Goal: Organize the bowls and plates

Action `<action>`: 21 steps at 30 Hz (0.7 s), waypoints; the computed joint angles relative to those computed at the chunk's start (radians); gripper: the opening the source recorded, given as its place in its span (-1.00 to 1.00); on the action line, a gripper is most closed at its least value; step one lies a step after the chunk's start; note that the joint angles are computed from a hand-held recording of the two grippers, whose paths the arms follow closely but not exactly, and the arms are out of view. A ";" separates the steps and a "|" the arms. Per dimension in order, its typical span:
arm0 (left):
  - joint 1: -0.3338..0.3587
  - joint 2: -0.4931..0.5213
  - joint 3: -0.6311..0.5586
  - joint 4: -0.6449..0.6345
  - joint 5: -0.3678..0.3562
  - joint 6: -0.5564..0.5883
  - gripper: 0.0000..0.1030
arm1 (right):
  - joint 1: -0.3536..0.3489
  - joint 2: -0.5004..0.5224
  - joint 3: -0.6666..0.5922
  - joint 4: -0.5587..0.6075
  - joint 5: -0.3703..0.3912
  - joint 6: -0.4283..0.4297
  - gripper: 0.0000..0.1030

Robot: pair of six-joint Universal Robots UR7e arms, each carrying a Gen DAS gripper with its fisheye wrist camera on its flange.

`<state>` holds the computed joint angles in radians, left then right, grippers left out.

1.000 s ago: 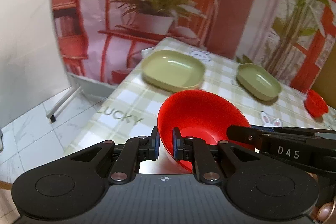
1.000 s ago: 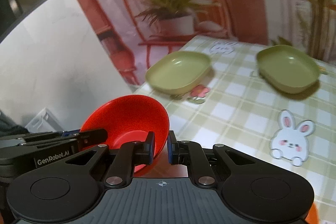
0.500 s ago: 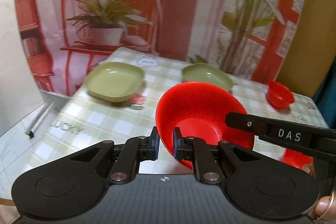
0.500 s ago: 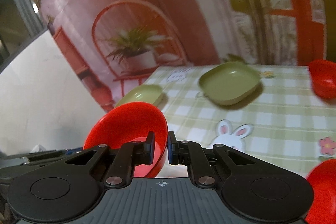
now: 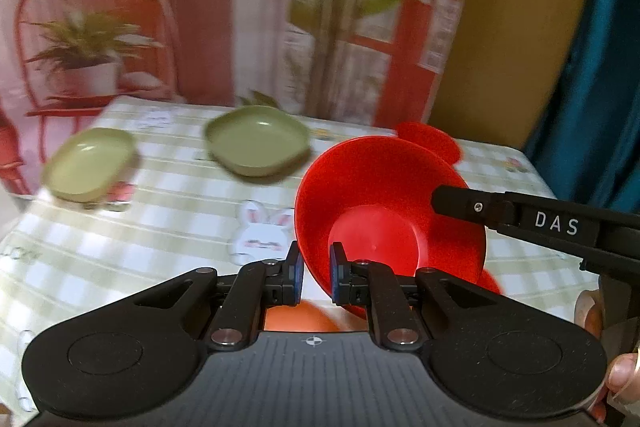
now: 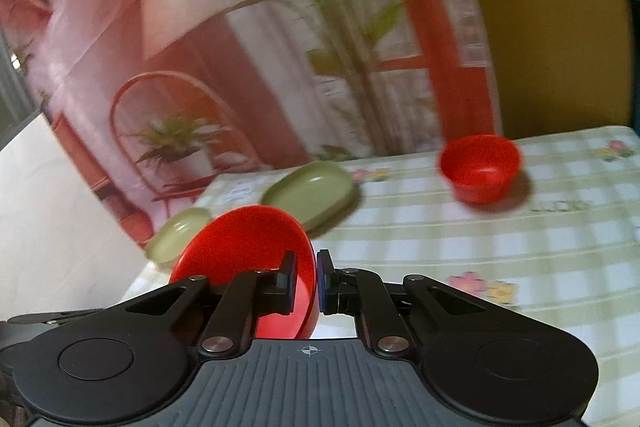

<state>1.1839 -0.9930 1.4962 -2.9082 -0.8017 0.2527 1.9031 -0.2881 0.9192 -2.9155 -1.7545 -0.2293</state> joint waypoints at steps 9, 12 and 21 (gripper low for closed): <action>-0.014 0.061 -0.028 0.040 -0.101 -0.001 -0.72 | -0.047 -0.094 0.154 -0.138 -0.050 0.003 -0.79; -0.022 0.071 -0.024 0.034 -0.102 0.019 -0.72 | -0.057 -0.106 0.177 -0.157 -0.060 0.010 -0.79; -0.024 0.073 0.010 -0.010 -0.107 0.027 -0.72 | -0.069 -0.127 0.232 -0.180 -0.071 0.009 -0.79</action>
